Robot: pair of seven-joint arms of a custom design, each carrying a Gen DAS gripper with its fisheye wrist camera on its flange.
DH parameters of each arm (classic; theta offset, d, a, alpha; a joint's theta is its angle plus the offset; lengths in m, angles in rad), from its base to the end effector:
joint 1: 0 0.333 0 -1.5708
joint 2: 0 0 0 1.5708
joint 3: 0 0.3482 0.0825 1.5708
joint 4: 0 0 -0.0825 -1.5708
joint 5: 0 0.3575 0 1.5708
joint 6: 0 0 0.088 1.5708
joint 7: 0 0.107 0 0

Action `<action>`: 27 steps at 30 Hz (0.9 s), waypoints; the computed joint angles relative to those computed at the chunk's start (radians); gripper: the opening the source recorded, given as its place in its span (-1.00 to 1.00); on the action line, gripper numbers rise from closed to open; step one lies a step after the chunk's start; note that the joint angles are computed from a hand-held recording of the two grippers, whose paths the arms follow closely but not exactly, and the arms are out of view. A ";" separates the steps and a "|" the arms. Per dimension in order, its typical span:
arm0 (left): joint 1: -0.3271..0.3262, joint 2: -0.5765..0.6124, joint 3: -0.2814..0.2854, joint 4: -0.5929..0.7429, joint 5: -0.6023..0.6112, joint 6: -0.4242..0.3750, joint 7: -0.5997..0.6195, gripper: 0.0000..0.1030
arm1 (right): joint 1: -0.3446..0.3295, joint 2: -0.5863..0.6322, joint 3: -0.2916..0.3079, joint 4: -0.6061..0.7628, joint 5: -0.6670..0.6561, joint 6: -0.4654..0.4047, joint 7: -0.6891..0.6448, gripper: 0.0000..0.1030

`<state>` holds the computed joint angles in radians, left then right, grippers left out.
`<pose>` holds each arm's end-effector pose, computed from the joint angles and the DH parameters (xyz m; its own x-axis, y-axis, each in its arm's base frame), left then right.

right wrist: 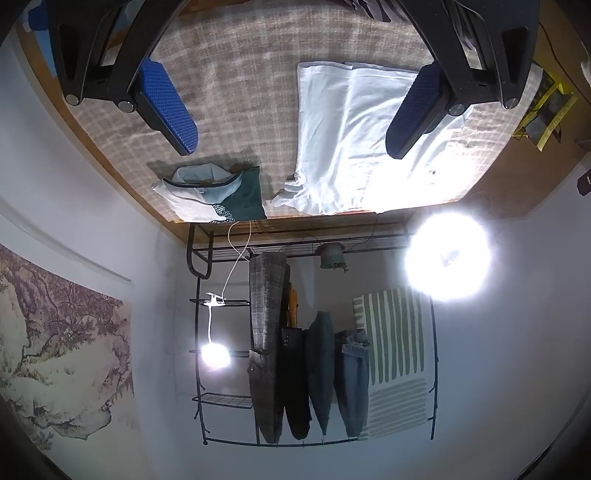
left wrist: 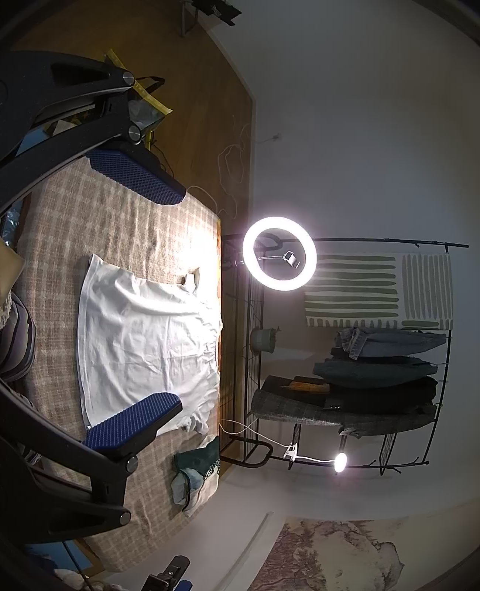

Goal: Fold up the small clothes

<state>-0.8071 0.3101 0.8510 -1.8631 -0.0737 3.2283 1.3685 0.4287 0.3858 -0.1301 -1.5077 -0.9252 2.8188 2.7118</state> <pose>0.6401 -0.0406 0.5894 0.1346 -0.9907 0.0194 -0.3842 -0.0702 -0.9206 0.6553 0.2626 0.5765 -0.0308 -0.9987 -0.0399 -0.4654 0.0496 -0.8837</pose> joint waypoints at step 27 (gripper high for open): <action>0.041 -0.012 -0.036 0.008 0.056 -0.006 -0.037 1.00 | 0.006 0.011 -0.005 0.004 -0.006 0.011 0.005 0.99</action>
